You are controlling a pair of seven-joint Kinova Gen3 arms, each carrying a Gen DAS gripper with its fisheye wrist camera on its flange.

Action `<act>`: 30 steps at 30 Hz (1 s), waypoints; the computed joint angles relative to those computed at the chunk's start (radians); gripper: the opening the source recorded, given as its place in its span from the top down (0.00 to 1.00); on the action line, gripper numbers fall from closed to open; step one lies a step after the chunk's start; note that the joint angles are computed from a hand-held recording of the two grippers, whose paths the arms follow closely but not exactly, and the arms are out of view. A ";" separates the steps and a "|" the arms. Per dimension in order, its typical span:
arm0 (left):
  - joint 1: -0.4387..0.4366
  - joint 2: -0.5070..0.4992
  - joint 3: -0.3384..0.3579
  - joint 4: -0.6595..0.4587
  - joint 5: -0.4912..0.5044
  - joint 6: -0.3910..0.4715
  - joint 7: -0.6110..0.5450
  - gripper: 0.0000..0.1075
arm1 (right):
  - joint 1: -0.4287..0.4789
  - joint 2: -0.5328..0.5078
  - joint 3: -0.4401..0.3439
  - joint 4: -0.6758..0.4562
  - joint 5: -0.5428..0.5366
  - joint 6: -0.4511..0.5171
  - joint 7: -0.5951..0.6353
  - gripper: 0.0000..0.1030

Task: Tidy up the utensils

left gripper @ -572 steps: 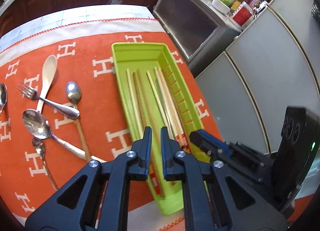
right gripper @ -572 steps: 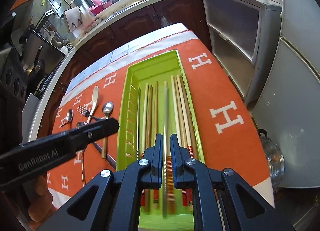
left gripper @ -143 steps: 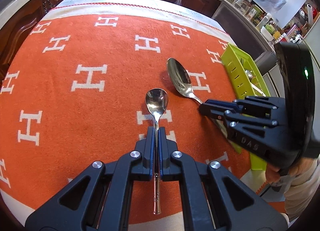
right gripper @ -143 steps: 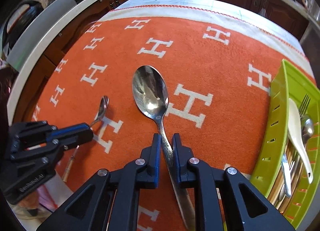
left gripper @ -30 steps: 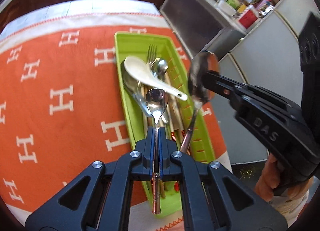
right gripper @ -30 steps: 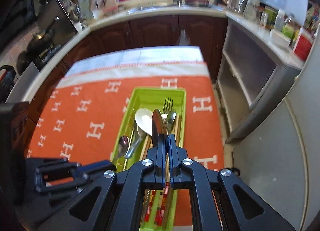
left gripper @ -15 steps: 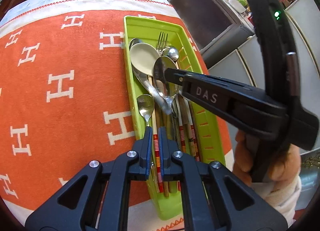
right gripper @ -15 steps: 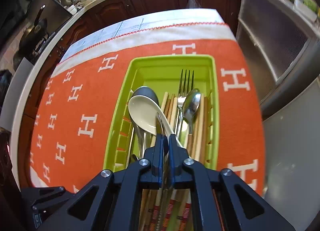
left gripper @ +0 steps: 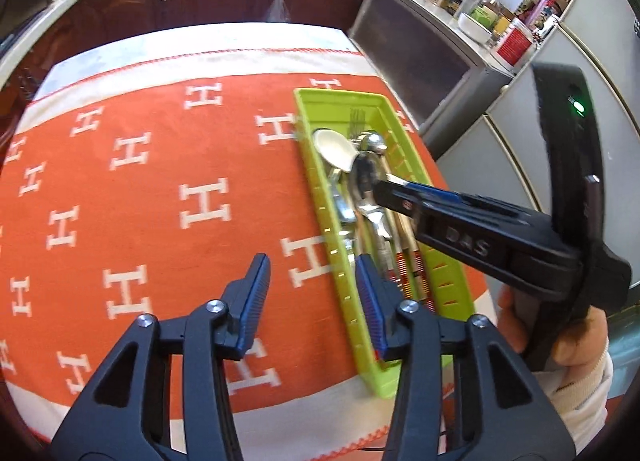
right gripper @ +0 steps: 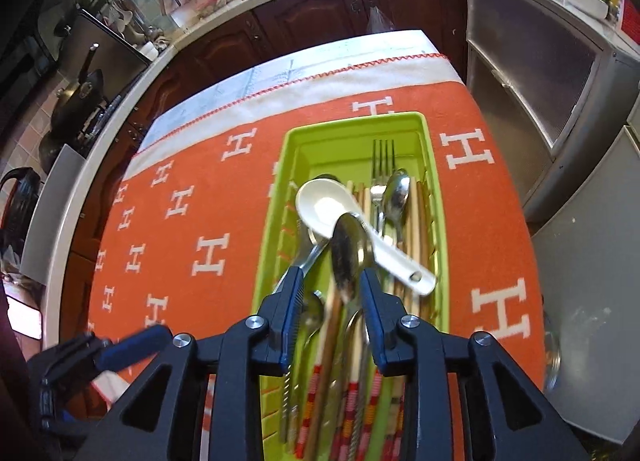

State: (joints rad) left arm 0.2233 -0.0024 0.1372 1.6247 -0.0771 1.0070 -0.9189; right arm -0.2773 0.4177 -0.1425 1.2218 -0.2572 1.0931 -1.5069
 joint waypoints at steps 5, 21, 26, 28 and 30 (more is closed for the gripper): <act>0.009 -0.049 0.021 0.020 -0.076 0.040 0.065 0.57 | -0.016 -0.074 -0.003 0.079 0.006 -0.028 -0.017 0.66; -0.005 -0.199 0.169 0.032 -0.307 0.247 0.259 0.35 | -0.040 -0.348 -0.002 0.295 -0.025 -0.054 -0.104 0.43; -0.004 -0.200 0.222 0.005 -0.379 0.348 0.340 0.31 | -0.056 -0.388 -0.004 0.294 0.004 -0.033 -0.130 0.42; 0.002 -0.190 0.233 -0.015 -0.401 0.403 0.369 0.31 | -0.061 -0.404 -0.006 0.292 0.006 -0.024 -0.136 0.38; 0.013 -0.194 0.233 -0.026 -0.420 0.438 0.382 0.31 | -0.064 -0.420 -0.007 0.286 -0.004 -0.013 -0.132 0.36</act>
